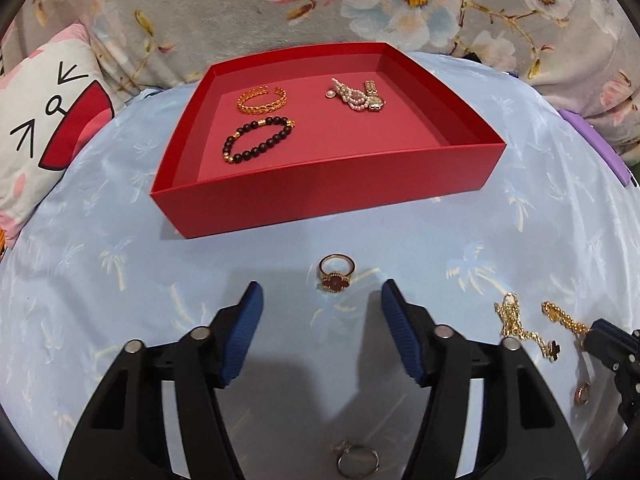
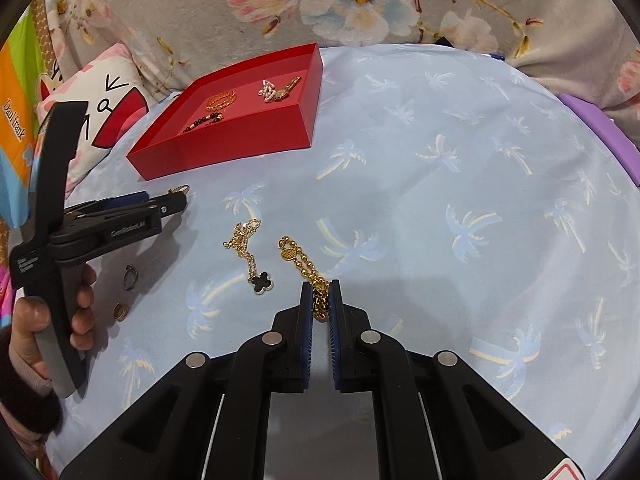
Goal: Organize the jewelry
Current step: 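Close the left tool on the red-stone gold ring while the right tool holds the chain, then carry the chain bracelet and ring into the red box and open both tools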
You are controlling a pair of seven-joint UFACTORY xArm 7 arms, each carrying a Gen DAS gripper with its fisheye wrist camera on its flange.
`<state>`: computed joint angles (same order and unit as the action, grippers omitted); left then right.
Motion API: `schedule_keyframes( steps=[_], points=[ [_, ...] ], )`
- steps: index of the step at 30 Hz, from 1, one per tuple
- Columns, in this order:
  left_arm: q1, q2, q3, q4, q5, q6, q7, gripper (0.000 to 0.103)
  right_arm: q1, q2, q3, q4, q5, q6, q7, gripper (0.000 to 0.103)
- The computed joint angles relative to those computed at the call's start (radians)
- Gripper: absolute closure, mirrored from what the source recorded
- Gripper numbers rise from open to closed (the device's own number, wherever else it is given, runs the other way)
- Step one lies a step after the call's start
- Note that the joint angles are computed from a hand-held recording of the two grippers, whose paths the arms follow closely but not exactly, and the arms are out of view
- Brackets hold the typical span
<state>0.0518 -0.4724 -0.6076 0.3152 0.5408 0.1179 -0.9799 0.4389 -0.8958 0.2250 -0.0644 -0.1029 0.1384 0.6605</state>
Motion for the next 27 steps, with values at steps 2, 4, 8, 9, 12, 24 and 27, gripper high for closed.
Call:
schedule_keyframes(
  steps=[2, 4, 8, 9, 12, 24, 27],
  points=[
    [0.007, 0.014, 0.004, 0.001, 0.003, -0.018, 0.004, 0.055, 0.002, 0.010, -0.003, 0.004, -0.001, -0.005, -0.003, 0.096],
    [0.023, 0.017, -0.004, 0.000, 0.007, -0.035, 0.002, 0.060, -0.001, 0.023, -0.005, 0.007, -0.002, -0.011, -0.008, 0.096],
    [0.044, 0.018, -0.018, -0.001, -0.004, -0.054, 0.011, 0.073, -0.007, 0.028, -0.004, 0.009, 0.001, -0.015, -0.007, 0.096],
    [0.044, 0.017, -0.019, -0.004, -0.009, -0.058, 0.015, 0.078, -0.009, 0.028, -0.003, 0.009, 0.001, -0.015, -0.007, 0.096],
    [0.043, 0.014, -0.020, -0.008, -0.026, -0.068, 0.031, 0.088, -0.013, 0.035, -0.005, 0.010, 0.000, -0.021, -0.011, 0.096],
    [-0.110, -0.080, 0.080, -0.077, -0.137, -0.047, 0.119, 0.089, 0.006, -0.080, -0.014, -0.011, 0.006, 0.018, -0.018, 0.096],
    [-0.212, -0.163, 0.153, -0.118, -0.185, 0.010, 0.157, 0.089, 0.027, -0.170, -0.014, -0.020, 0.008, 0.065, -0.012, 0.096]
  ],
)
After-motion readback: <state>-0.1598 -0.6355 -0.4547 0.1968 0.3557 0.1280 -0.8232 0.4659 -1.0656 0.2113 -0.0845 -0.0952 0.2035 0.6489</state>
